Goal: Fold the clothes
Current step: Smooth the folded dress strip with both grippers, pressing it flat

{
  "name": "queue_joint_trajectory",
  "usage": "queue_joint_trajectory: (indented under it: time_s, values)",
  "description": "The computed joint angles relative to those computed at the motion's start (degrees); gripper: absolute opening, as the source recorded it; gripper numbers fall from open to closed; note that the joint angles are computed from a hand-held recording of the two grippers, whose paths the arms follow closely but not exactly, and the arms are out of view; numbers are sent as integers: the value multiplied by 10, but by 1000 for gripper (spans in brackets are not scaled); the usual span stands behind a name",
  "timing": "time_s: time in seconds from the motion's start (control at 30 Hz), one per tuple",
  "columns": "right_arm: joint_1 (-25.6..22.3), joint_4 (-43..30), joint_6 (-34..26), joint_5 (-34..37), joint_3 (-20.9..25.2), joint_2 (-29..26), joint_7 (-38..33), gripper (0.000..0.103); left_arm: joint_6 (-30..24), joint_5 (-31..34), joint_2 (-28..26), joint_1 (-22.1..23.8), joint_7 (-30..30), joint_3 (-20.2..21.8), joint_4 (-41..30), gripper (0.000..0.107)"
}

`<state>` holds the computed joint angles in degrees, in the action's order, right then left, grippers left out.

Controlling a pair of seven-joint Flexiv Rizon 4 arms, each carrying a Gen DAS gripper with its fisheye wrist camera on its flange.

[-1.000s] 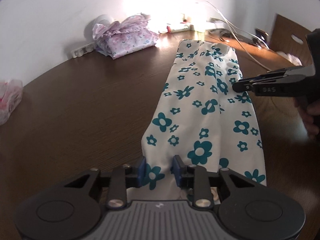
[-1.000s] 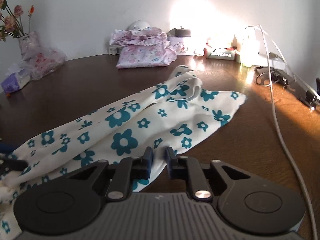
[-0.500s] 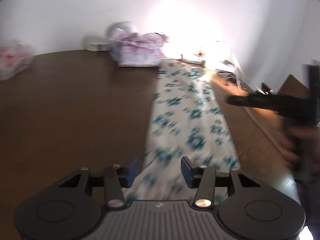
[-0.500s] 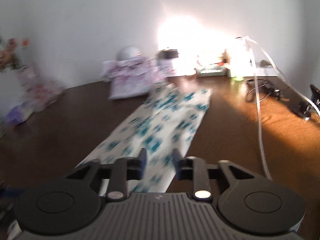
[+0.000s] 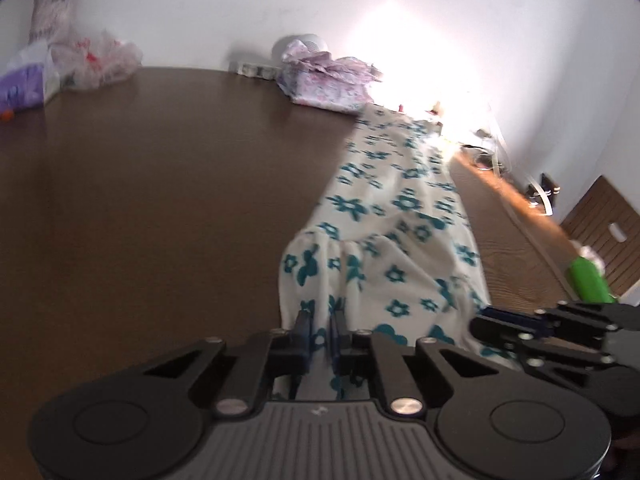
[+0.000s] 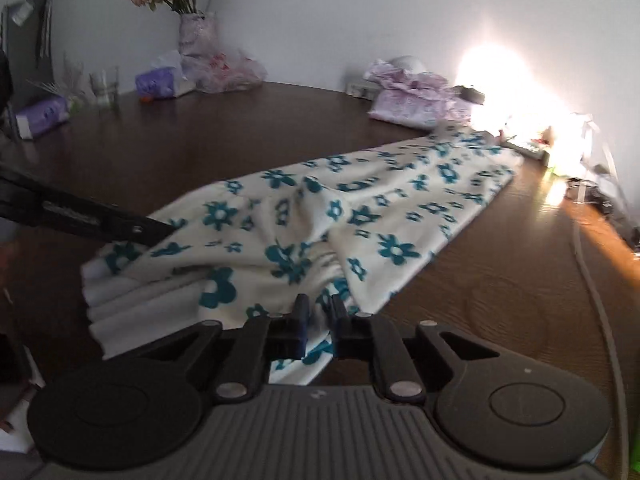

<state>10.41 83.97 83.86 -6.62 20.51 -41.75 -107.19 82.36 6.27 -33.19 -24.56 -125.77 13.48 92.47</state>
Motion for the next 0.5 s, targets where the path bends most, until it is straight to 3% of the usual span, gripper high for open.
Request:
queue_joint_trajectory:
  time_s: [0.07,0.13,0.2,0.23,0.27,0.3,0.33,0.37,0.4,0.43,0.5]
  values:
    - [-5,20,1,4,-15,18,10,10,13,5,-2,-15,-7,-1,2,9]
    - [-11,39,2,6,-30,35,21,11,31,8,-4,-32,-15,2,5,16]
    - [-55,44,-7,29,12,44,2,13,69,9,-2,-50,-29,15,17,20]
    - [-93,44,-12,45,59,44,-21,15,83,6,-5,-68,-40,37,18,35]
    - [-124,42,-17,69,96,44,-47,24,89,2,-14,-96,-59,76,15,48]
    - [-140,46,-10,83,114,45,-62,35,95,-4,-24,-125,-78,116,11,79]
    - [-145,50,-3,95,122,46,-74,39,101,-11,-35,-153,-95,155,9,90]
    - [-152,53,4,105,131,46,-86,42,100,9,-41,-165,-130,178,1,88]
    - [-158,56,11,113,141,46,-96,43,94,-4,-46,-168,-127,183,-2,88]
    - [-158,57,11,117,145,45,-103,43,76,-52,-51,-162,-88,169,-5,86]
    - [-166,53,6,122,163,38,-125,42,11,-47,-56,-159,-94,164,-36,80]
